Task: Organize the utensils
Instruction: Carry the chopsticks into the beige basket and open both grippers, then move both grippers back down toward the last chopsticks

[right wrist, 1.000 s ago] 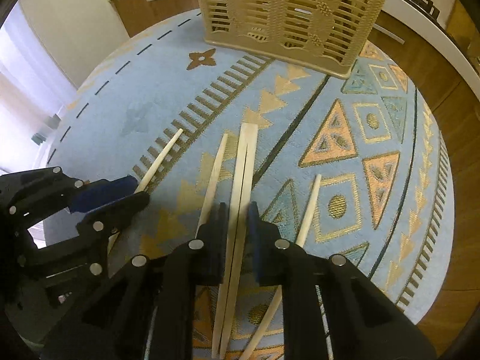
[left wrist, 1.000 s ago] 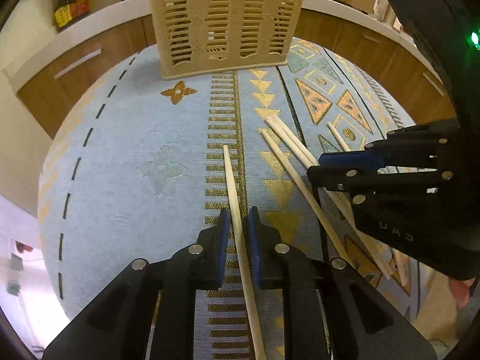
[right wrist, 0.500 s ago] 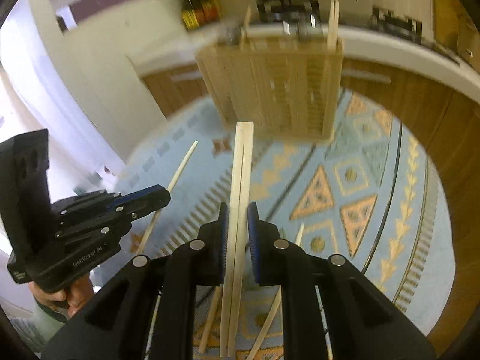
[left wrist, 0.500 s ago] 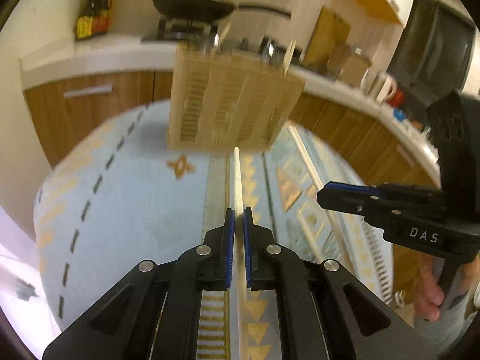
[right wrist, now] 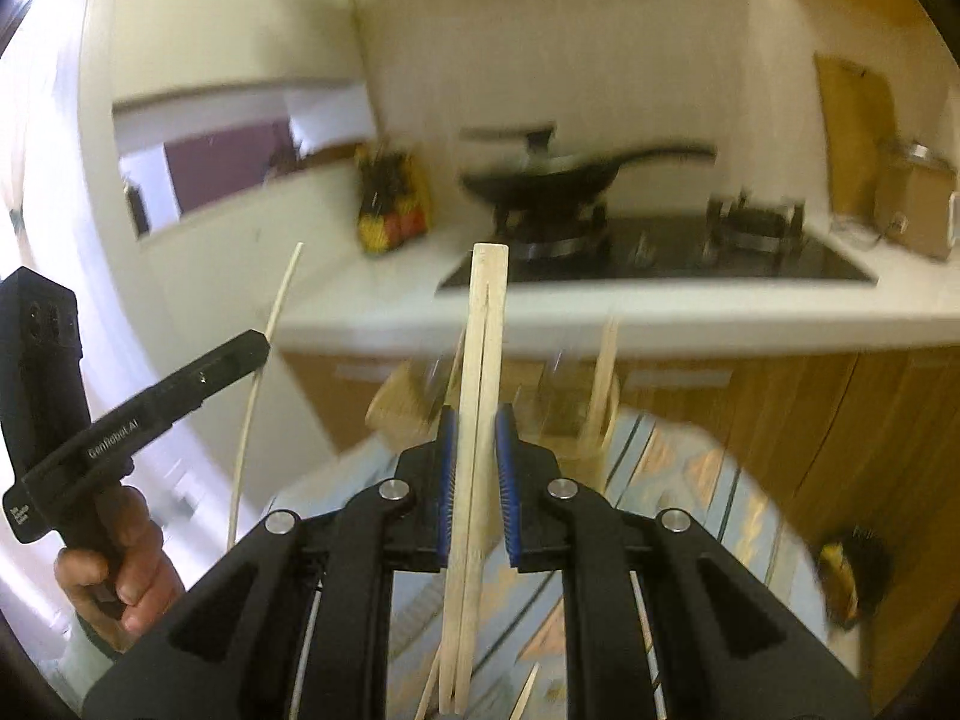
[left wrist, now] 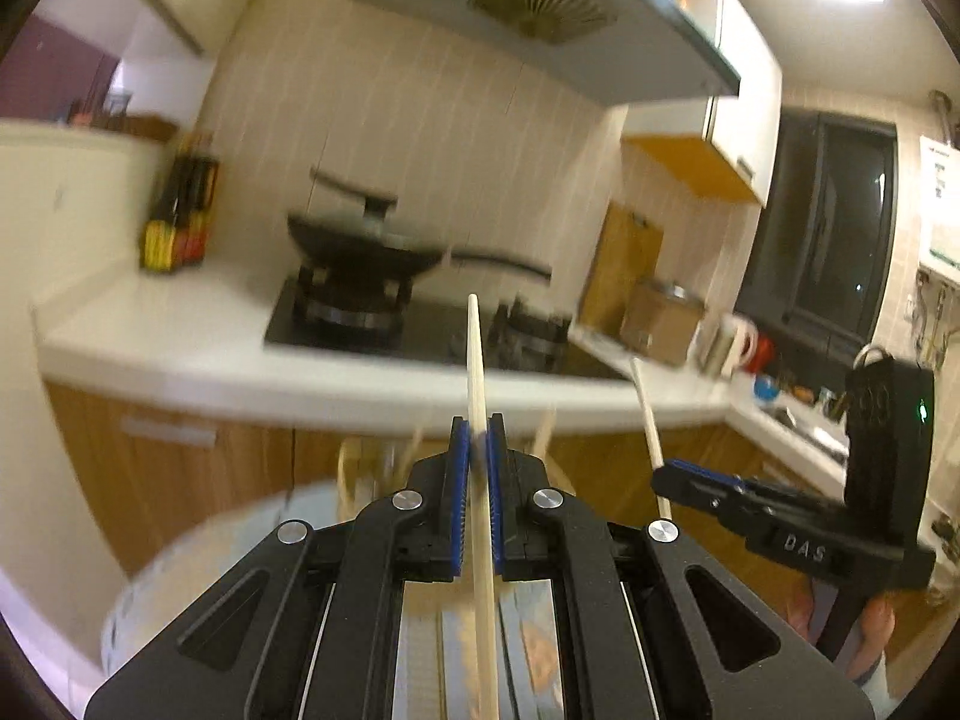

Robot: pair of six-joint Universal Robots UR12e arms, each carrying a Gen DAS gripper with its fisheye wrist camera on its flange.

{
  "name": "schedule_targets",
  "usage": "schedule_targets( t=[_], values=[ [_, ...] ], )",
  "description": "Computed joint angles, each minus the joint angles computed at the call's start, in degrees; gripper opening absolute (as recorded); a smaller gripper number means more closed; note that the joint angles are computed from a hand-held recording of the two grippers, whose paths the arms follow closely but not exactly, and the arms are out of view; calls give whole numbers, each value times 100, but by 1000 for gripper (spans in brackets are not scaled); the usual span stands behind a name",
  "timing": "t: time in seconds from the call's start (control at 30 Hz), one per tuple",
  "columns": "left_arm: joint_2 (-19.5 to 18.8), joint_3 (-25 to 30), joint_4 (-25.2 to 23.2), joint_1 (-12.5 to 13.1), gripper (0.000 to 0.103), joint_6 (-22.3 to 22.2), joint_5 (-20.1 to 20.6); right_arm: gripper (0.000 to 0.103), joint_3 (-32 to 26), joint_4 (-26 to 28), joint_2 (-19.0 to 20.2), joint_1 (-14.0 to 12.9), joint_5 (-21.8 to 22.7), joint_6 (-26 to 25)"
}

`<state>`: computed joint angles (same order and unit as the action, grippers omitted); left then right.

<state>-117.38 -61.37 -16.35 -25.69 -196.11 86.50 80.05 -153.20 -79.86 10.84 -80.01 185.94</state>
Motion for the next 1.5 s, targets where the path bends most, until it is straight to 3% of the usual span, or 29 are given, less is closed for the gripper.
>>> schedule_targets(
  t=[0.13,0.37,0.67,0.83,0.93,1.0,1.03,1.07,1.1,1.13,1.23,1.37,1.43,1.5],
  values=[
    [-437,691,111,33,4,-3,98,11,-313,-554,311,8,-544,139],
    [-1188,1780,112,101,4,-45,393,11,-739,-1456,859,-99,-694,215],
    [-1730,2391,-47,89,4,-16,1147,11,-1132,-2135,1477,107,-1656,-320],
    [-1796,2296,269,-11,4,323,1643,11,-1077,-2436,1588,159,-1845,-486],
    [-1733,2116,404,-45,5,516,1673,11,-971,-2703,1608,174,-1890,-598],
    [-1623,1870,627,-55,18,566,1638,13,-863,-2656,1549,148,-1773,-607],
    [-1568,1770,681,-55,23,574,1608,22,-822,-2576,1507,125,-1669,-572],
    [-1466,1591,756,-48,29,566,1518,28,-732,-2473,1422,85,-1502,-483],
    [-1397,1477,778,-44,33,573,1448,43,-634,-2470,1345,62,-1429,-389],
    [-1303,1334,745,-37,35,606,1362,45,-537,-2520,1276,50,-1409,-315],
    [-1045,931,700,-22,44,536,1279,45,-233,-2441,1004,15,-1321,-234],
    [-665,387,675,63,61,178,773,45,193,-2088,570,-29,-1286,-86],
    [-487,192,426,97,62,170,430,45,364,-1958,392,-54,-1188,-1],
    [-363,54,320,71,62,268,368,45,475,-1727,234,-73,-1074,50]
  ],
)
